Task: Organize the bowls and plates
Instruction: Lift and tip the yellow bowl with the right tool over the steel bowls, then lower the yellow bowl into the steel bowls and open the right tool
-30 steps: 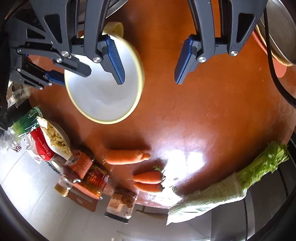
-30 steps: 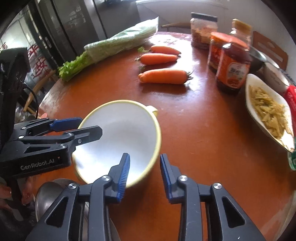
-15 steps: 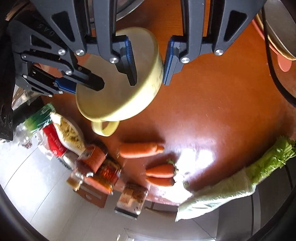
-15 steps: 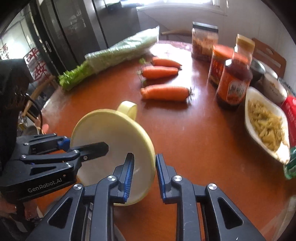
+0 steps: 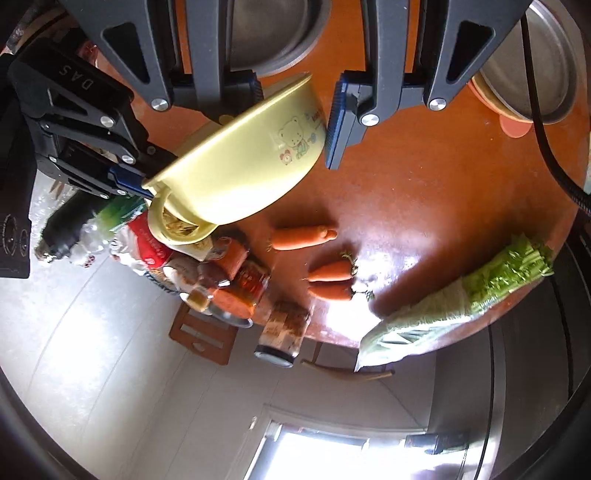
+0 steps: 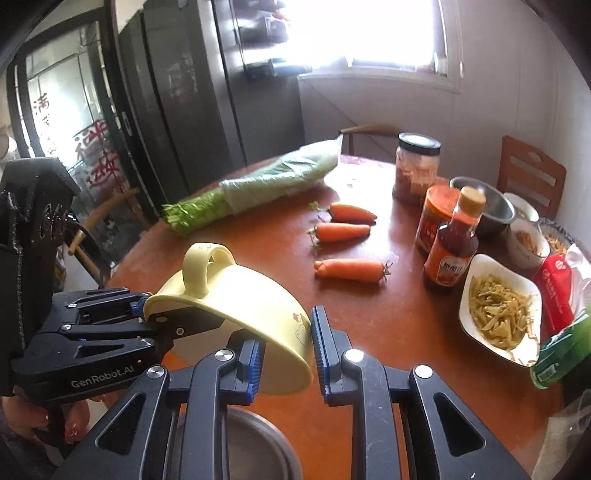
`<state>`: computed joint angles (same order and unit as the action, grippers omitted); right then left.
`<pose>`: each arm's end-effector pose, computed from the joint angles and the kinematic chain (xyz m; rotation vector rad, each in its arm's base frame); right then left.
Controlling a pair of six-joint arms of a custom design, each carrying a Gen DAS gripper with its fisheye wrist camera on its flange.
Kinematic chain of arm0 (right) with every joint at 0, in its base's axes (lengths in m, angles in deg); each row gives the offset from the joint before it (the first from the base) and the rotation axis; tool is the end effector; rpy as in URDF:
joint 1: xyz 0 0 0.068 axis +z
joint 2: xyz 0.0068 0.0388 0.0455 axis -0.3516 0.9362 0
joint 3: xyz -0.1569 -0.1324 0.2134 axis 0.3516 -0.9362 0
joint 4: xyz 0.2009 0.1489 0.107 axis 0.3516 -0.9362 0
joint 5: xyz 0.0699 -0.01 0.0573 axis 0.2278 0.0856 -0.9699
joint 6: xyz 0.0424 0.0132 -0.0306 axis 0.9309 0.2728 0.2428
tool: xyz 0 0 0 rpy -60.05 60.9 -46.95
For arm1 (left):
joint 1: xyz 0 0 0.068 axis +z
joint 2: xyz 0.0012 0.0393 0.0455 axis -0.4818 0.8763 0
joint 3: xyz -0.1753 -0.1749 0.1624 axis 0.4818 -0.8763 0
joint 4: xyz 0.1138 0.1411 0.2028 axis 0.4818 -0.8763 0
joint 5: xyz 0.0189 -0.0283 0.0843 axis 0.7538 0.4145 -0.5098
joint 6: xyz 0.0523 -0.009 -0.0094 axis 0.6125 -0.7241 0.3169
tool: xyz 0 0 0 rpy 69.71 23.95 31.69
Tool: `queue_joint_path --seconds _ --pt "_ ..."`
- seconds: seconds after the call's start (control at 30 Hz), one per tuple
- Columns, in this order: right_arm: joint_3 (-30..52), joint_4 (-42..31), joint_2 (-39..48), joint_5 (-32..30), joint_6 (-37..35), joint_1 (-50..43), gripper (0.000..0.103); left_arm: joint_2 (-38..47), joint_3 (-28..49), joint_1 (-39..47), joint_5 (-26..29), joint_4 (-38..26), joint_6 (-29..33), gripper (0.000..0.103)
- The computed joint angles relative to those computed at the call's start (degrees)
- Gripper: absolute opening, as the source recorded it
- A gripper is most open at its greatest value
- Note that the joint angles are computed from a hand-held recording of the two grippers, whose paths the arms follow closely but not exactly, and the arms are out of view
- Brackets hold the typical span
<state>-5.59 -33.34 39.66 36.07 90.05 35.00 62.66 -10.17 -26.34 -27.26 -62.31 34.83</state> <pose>0.1864 0.2313 0.2145 0.3476 2.3056 0.0201 0.3237 -0.0096 0.2013 0.9725 2.3539 -0.7634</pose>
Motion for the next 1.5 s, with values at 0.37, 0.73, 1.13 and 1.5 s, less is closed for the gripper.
queue_joint_path --seconds 0.37,0.73,1.13,1.5 --pt "8.9 -16.4 4.1 5.7 13.9 12.0 0.025 -7.3 -4.8 8.3 3.3 -9.5 12.7 0.03" --pt "11.7 -23.2 9.4 5.5 24.7 19.5 0.025 -11.4 -12.7 13.7 1.9 -12.7 22.3 0.03" --pt "4.6 -12.3 9.7 0.8 21.4 17.9 0.025 -12.4 -20.3 11.6 -2.7 -3.3 18.8 0.03" --pt "1.1 -4.5 10.7 -3.7 14.5 13.3 0.024 -8.9 -20.9 8.8 -3.9 4.9 13.3 0.03"
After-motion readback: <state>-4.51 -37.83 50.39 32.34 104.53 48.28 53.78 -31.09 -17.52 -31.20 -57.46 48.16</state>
